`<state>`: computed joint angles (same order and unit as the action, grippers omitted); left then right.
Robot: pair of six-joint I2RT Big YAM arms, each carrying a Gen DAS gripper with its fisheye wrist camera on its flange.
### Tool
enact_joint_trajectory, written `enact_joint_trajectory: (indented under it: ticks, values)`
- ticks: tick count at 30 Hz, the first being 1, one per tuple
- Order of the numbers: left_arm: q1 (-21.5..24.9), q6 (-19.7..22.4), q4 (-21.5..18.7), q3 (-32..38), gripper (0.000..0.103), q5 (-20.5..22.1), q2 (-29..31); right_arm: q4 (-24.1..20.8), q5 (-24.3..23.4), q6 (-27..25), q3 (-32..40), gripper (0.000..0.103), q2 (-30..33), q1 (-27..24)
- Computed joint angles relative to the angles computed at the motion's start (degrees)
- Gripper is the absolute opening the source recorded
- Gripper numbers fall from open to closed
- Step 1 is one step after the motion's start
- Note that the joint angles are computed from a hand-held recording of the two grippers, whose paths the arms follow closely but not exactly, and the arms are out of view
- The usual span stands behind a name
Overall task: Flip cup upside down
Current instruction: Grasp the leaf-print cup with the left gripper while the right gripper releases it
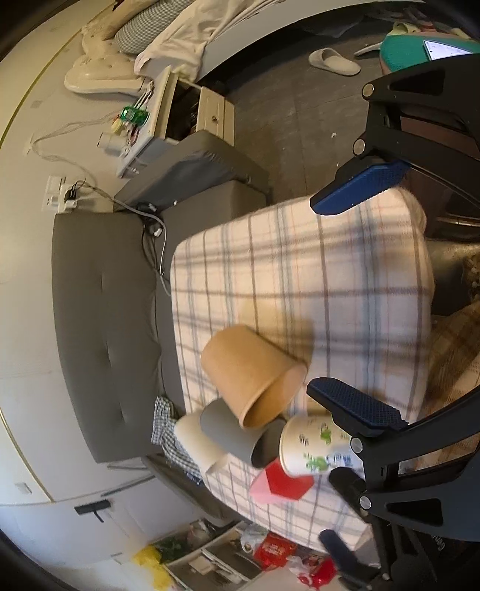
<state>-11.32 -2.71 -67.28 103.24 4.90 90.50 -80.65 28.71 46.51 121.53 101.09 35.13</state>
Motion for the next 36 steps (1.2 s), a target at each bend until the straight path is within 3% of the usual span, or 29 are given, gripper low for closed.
enact_joint_trajectory:
  ticks: [11, 12, 14, 16, 18, 28, 36]
  values:
    - [-1.06, 0.75, -1.05, -0.16, 0.1, -0.04, 2.95, 1.53, -3.09, 1.47, -4.48, 0.09, -0.98, -1.7]
    - [-0.97, 0.75, -1.54, 0.02, 0.097, 0.36, 3.23, 1.47, -3.37, 1.47, -4.52, 0.09, -0.82, -1.84]
    - [-0.86, 0.95, -2.83, 0.61, 0.075, 1.08, 3.99, 1.42, -3.66, 1.57, -4.62, 0.09, -0.69, -1.97]
    - [-0.5, 1.56, -4.92, 1.59, 0.062, 2.3, 4.88, 1.42, -4.13, 1.69, -4.77, 0.09, -0.57, -2.21]
    - [-0.35, 2.05, -5.55, 1.62, 0.056, 2.77, 4.87, 1.42, -4.47, 1.81, -4.73, 0.09, -0.38, -2.32]
    - [-0.12, 7.95, -5.84, 3.52, 0.055, 2.75, 2.43, 0.81, -4.73, 1.48, -3.0, 0.09, 0.59, -1.44]
    - [0.49, 9.26, -5.7, 4.15, 0.054, 2.14, 2.13, 0.72, -4.95, 2.19, -3.48, 0.09, 0.02, -0.72]
